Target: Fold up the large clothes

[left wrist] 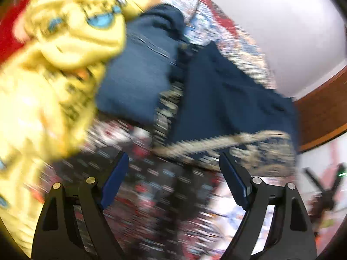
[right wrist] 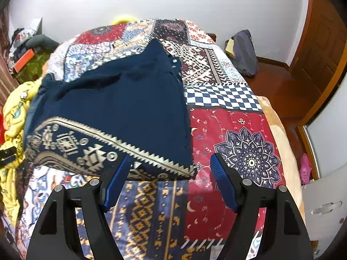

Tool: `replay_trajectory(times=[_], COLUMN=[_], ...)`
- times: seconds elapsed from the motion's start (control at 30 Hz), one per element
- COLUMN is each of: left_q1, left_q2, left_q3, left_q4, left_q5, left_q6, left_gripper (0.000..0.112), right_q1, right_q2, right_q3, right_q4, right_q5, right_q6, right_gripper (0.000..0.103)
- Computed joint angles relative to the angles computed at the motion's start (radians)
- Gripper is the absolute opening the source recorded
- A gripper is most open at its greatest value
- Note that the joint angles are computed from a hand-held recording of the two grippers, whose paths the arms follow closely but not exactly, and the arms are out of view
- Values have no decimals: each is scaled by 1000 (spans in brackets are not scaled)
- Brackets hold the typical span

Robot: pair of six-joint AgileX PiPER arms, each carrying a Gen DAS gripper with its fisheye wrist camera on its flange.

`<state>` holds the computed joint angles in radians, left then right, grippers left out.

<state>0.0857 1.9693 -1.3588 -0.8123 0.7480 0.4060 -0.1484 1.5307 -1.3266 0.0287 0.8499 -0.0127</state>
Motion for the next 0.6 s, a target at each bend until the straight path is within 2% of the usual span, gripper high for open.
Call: replay_trajectory(times=[0.13, 0.23, 0.4, 0.47, 0.53, 0.6], left_q1=[28, 16, 28, 27, 22, 5], left_q2=[87, 94, 184, 238, 286, 330], left_q3=[3, 37, -21, -78, -123, -175], left_q4=[-282, -359, -514, -543, -577, -601], left_q5=[155, 110, 149, 150, 147, 134], left_q6=[127, 172, 256, 260, 261, 258], left_gripper=[85, 85, 85, 80, 68, 66], right_q1=[5, 20, 33, 38, 40, 44], right_q2=[-24, -29, -30, -23, -15, -6], right_q3=[14, 20, 36, 36, 33, 31], right_q4=[31, 25, 6, -1, 3, 4], right_q5=[-2, -1, -15, -13, -12, -14], right_q6=[-17, -15, -7, 2, 3, 3], right_gripper=[72, 72, 72, 72, 72, 73])
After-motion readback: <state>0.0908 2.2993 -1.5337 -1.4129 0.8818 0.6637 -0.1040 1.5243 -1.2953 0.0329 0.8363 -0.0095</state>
